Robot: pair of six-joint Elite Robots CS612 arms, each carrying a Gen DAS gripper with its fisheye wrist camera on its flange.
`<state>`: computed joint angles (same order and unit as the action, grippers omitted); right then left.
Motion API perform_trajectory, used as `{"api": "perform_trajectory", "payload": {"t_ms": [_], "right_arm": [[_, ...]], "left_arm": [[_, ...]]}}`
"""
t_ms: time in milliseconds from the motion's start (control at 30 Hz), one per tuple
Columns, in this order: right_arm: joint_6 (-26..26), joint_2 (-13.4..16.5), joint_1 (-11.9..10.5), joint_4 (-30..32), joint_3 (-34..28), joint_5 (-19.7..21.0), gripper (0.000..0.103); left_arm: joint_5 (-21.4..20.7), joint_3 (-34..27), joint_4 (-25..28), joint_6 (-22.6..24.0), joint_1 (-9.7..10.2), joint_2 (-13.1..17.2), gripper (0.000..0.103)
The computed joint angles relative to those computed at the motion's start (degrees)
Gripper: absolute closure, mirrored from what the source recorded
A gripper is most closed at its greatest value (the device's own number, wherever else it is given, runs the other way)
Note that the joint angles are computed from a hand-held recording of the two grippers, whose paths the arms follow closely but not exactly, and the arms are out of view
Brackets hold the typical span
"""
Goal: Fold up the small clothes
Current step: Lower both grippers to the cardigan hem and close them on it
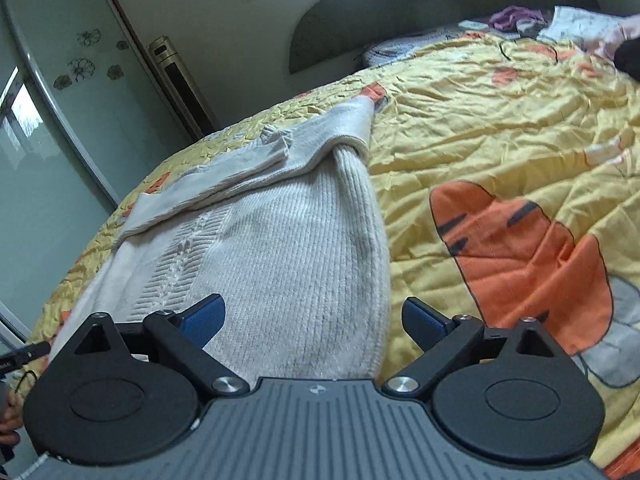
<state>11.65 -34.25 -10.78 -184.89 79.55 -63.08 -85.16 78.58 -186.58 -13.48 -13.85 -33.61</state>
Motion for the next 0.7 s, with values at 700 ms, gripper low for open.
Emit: {"api": "perform_trajectory", "payload": {"t_ms": [700], "right_arm": [[5.18,1.46,-3.07,6.65,0.42,23.27,0.036]], "left_arm": [[-29.98,-3.27,-0.77,-13.18,4.91,3.28,0.001]]}}
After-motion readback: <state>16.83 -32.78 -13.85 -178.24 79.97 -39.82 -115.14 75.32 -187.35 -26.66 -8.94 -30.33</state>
